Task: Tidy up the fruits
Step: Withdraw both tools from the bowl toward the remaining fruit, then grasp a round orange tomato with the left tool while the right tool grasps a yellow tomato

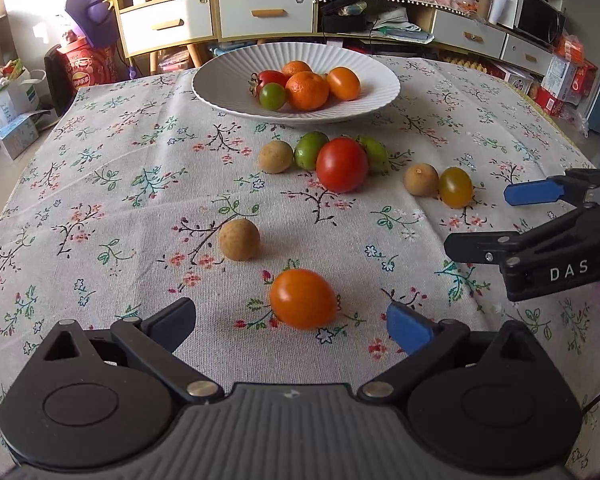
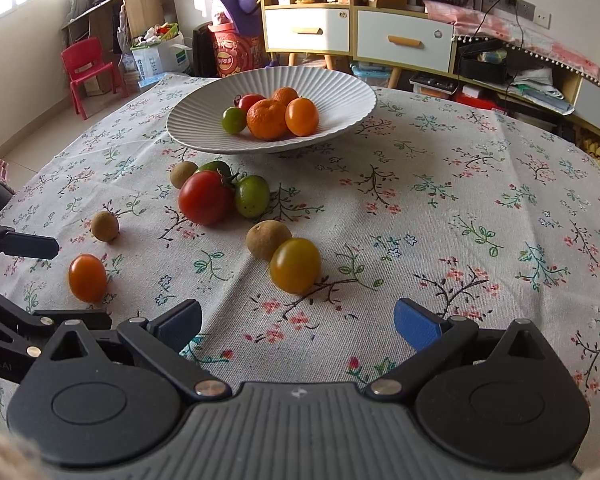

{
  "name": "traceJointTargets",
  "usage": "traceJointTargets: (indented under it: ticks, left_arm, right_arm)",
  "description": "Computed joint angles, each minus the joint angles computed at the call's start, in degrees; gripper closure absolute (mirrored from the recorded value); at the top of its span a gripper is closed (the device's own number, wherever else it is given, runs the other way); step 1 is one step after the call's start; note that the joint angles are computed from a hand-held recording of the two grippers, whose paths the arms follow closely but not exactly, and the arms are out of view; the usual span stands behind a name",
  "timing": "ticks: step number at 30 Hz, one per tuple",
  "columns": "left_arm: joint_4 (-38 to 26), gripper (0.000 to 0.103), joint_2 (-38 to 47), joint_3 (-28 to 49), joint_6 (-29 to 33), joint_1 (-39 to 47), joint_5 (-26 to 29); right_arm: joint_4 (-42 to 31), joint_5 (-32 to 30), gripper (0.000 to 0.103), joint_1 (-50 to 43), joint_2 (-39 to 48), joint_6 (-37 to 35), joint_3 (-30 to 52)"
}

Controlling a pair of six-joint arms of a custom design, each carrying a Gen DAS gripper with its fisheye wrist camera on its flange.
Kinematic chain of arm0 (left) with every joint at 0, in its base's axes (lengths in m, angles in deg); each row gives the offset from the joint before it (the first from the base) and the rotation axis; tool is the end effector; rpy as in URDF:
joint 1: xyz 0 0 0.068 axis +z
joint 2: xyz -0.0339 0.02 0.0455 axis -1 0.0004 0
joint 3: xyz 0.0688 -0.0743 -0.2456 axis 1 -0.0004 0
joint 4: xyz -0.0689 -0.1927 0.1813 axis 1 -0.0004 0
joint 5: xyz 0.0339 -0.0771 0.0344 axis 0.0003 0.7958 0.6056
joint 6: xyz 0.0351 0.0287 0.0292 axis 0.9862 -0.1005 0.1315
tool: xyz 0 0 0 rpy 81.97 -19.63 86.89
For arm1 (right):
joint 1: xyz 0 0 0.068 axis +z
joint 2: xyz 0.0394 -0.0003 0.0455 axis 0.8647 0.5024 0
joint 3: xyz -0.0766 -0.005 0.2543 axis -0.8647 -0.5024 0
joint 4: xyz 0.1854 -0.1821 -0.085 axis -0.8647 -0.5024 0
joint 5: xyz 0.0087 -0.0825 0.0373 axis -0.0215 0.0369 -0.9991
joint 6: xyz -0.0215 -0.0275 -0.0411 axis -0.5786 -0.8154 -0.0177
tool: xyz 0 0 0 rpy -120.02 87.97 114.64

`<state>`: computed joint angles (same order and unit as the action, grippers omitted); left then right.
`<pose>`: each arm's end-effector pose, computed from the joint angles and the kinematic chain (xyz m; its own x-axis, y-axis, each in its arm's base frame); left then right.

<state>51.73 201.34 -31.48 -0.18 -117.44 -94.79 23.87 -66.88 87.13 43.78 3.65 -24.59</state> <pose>0.1945 -0.0912 -0.0355 -0.7792 0.0671 -0.6231 0.0802 0.9968 0.0070 0.2302 0.1198 -0.0237 -0.6817 -0.2709 -0.6796 -0.4251 0.9027 0.0667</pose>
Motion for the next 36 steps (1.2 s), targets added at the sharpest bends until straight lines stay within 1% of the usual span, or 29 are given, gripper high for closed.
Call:
traceJointTargets:
  ticks: [2,6,11,14,16,18,20,22,23,25,26,27,29,31,32,33,36]
  left_arm:
    - [0.03,0.005,0.53,0.25,-0.52,-0.26,-0.1]
    - [0.08,0.005,1.25,0.59,-0.99,0.17,1.75]
    - [1.47,0.007,1.67,0.07,-0.96,-0.51,1.9]
    - [2.25,0.012,1.54,-0.25,-0.85,-0.38,2.57]
    - [2.67,0.022,1.06,-0.57,-0.5,-0.1,3.07]
    - [3.05,0.028,0.55,-0.99,-0.36,0.07,3.81]
    - [3.52,0.033,0.26,-1.29,-0.39,0.26,4.33]
    - [3.93,0.043,0.21,-1.44,-0.35,0.2,4.37]
    - [4.02,0.046,0.07,-1.48,-0.31,0.23,4.45]
    - [4.02,0.056,-0.17,-1.5,-0.44,0.48,4.77]
    - [4.13,0.058,-0.24,-1.55,-0.51,0.65,4.99]
    - [4.32,0.062,-0.19,-1.58,-0.58,0.8,5.18]
    - [4.22,0.066,-0.14,-1.48,-0.45,0.84,5.33]
    - [4.11,0.073,-0.2,-1.41,0.04,0.67,5.13]
    - [4.01,0.074,-0.21,-1.33,0.3,0.72,5.27]
    - [4.0,0.077,-0.19,-1.28,0.42,0.84,5.45]
    - [4.02,0.079,-0.14,-1.21,0.5,1.0,5.65]
  right_arm:
    - [-0.37,0.45,0.001,0.25,0.55,-0.07,0.52]
    - [-0.37,1.62,0.0,0.75,1.05,-0.46,1.07]
    - [0.27,2.06,0.001,0.81,1.71,-0.84,1.53]
    - [0.62,2.33,0.001,0.88,2.0,-1.01,1.79]
    - [0.89,2.41,0.002,0.85,2.05,-0.91,1.81]
    - [1.17,2.38,0.005,0.8,2.08,-0.93,1.85]
    - [1.42,2.16,0.009,0.66,2.11,-1.08,1.9]
    - [1.6,1.82,0.012,0.42,2.0,-1.08,1.88]
    - [1.46,1.84,0.015,0.43,1.88,-0.92,1.98]
    - [1.47,1.56,0.02,0.32,1.73,-0.94,2.0]
    - [1.43,1.42,0.024,0.31,1.66,-1.01,2.15]
    - [1.55,1.36,0.027,0.35,1.61,-1.08,2.14]
    - [1.73,1.42,0.036,0.52,1.52,-1.17,2.17]
    - [1.81,1.33,0.04,0.59,1.48,-1.26,2.19]
    - [1.87,1.38,0.044,0.64,1.42,-1.15,2.17]
    - [1.86,1.35,0.046,0.67,1.35,-1.03,2.15]
    - [1.67,1.38,0.052,0.76,1.11,-1.08,2.12]
